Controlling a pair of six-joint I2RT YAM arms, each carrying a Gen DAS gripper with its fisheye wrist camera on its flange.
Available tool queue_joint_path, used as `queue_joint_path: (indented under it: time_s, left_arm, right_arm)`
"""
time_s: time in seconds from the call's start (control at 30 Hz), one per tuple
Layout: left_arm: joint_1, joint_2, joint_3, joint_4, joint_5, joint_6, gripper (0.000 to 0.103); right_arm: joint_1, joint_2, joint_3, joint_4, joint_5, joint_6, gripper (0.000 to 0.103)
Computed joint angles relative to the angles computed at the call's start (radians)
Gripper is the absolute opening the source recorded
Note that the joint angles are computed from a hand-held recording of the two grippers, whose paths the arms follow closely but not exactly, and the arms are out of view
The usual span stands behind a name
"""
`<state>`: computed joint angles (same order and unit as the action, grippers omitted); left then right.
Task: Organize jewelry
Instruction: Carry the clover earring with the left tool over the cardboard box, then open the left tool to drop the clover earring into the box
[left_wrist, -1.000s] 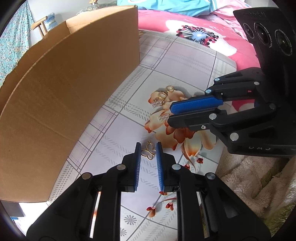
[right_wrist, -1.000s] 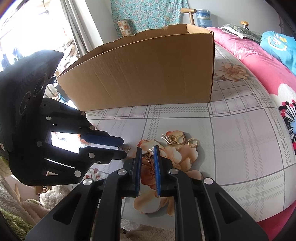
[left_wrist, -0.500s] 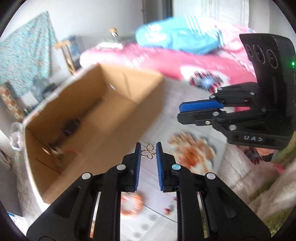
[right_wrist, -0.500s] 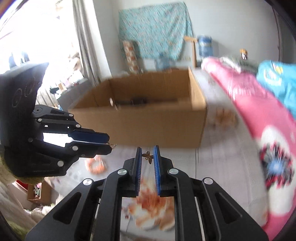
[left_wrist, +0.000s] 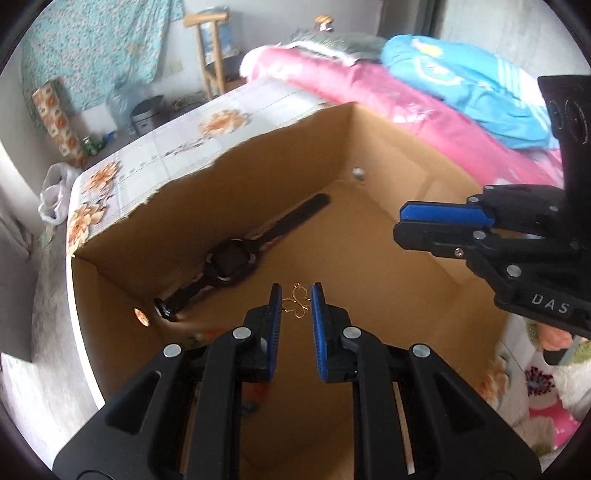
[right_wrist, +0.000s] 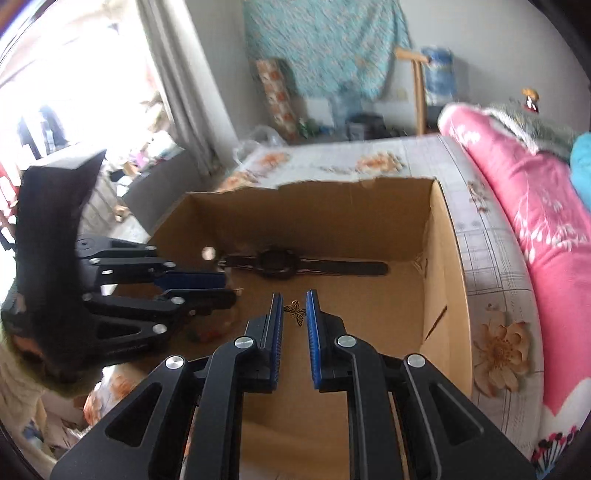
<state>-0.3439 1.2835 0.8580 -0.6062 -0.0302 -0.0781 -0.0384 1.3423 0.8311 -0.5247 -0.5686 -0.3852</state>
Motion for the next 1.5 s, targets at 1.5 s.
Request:
queue_joint_path:
  time_s: [1.5]
  left_arm:
    - [-0.952,-0.449,-0.426,0.072,-0.425,-0.749,0.04]
  right_arm:
    - [-0.978,-0.198,-0.142,-0.757,-0.26,-1.023,0.032]
